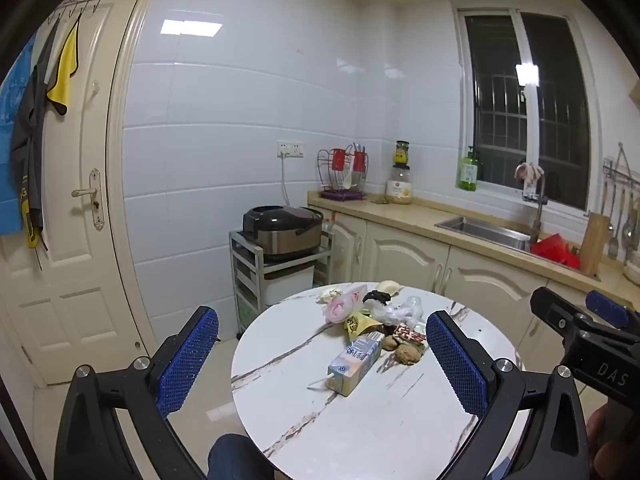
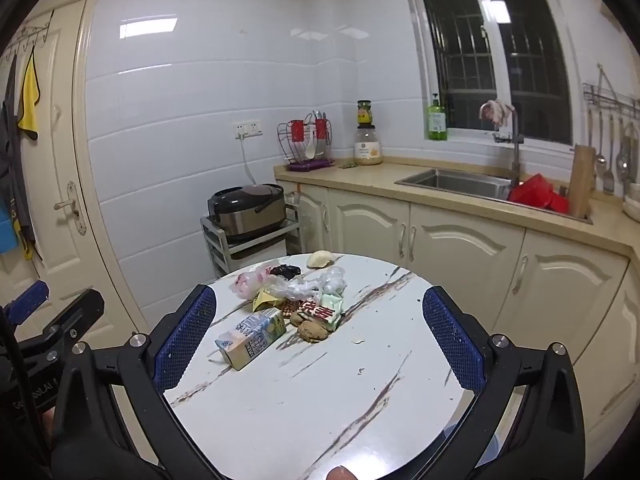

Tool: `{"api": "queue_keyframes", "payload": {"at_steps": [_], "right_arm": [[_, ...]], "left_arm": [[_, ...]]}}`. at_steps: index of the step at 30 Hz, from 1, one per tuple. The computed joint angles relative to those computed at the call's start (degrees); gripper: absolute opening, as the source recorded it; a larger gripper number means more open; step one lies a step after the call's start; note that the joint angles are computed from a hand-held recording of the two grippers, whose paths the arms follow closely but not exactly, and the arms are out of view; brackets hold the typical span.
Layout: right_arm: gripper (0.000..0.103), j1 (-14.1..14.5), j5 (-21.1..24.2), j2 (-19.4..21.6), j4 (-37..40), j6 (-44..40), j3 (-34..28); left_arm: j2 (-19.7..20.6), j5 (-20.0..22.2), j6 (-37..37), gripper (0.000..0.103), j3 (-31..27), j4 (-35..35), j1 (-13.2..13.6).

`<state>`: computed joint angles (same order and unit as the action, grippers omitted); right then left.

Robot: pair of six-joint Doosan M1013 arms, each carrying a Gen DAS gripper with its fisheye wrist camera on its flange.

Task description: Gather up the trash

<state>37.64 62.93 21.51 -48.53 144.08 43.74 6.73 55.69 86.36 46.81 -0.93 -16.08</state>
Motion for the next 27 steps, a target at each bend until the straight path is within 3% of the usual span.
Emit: {"api": "queue_keyframes", "payload": {"at_steps": [5,17,27], "right_arm": [[0.103,-0.5,-0.2,0.2,1.0,-0.2,-0.1],[0.103,-1.7,0.4,1.9,4.2,-3.5,-2.1],[0.103,-4.3,2.4,5.4,11.0,-9.6,-7.1]], "left_arm": [[1.4,1.7,0.4,0.102,-2.4,-1.6,0.9],[2.7,0.1,1.5,0.102,-2.0,-0.9,1.0],[9.5,7.2,0.7,0.102,-9.7,-1.8,1.7]]}}
